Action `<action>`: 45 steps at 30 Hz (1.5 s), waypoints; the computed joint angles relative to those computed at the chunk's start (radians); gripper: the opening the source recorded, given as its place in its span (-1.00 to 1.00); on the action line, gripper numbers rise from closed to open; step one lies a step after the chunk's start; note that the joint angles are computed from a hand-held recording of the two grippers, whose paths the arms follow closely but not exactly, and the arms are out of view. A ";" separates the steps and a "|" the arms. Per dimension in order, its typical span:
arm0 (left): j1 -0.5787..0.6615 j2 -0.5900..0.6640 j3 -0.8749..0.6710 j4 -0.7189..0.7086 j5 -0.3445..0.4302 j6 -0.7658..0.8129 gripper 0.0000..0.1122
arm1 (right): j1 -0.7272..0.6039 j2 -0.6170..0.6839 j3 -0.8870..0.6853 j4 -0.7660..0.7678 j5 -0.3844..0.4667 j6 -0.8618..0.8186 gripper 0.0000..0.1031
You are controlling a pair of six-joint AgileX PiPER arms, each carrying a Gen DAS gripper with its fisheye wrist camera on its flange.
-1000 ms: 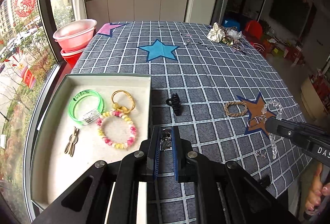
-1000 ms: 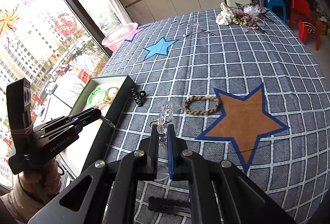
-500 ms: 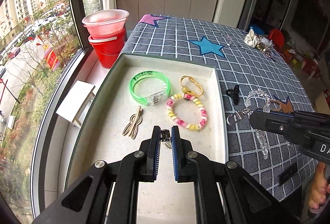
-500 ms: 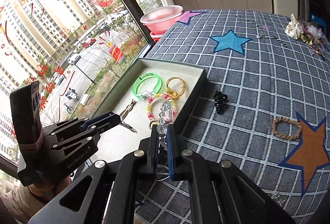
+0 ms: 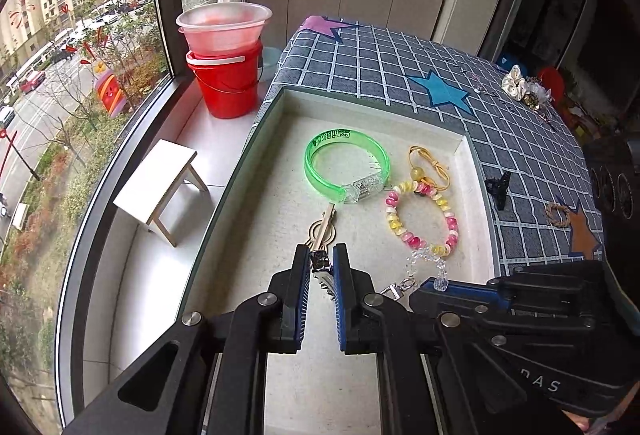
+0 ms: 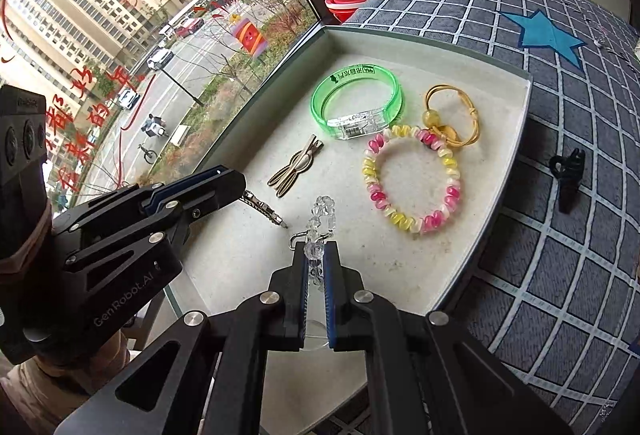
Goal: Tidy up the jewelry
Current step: 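Carry the silver clip and crystal chain into the white box and open both tools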
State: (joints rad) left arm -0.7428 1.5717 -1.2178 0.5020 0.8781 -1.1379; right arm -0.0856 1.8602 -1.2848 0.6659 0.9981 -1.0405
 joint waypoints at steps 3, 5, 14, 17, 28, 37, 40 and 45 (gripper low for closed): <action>0.039 0.029 -0.025 -0.033 -0.022 0.047 -0.68 | 0.020 0.022 -0.009 -0.023 -0.039 0.032 -0.86; 0.065 0.057 -0.042 -0.054 -0.031 0.077 -0.68 | 0.026 0.032 -0.018 -0.032 -0.064 0.049 -0.86; 0.116 0.118 -0.072 -0.074 -0.032 0.096 -0.68 | 0.026 0.069 -0.100 -0.081 -0.117 0.133 -0.86; 0.115 0.131 -0.084 -0.074 -0.010 0.098 -0.68 | 0.018 0.079 -0.120 -0.085 -0.107 0.141 -0.85; 0.054 0.103 -0.102 0.033 0.080 -0.010 -0.68 | 0.007 0.072 -0.126 -0.067 -0.069 0.131 -0.79; -0.010 0.125 -0.170 0.057 0.175 -0.034 -0.67 | -0.084 -0.006 -0.115 0.027 -0.003 0.065 0.17; -0.030 0.154 -0.210 0.039 0.184 -0.006 -0.67 | -0.131 -0.023 -0.116 0.045 0.017 0.052 0.27; -0.067 0.202 -0.283 0.014 0.198 0.020 -0.67 | -0.217 -0.018 -0.140 0.068 0.046 0.036 0.31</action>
State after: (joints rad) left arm -0.8100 1.7737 -1.5010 0.5158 1.0757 -1.1176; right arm -0.3028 1.8419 -1.4247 0.7337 1.0440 -1.0041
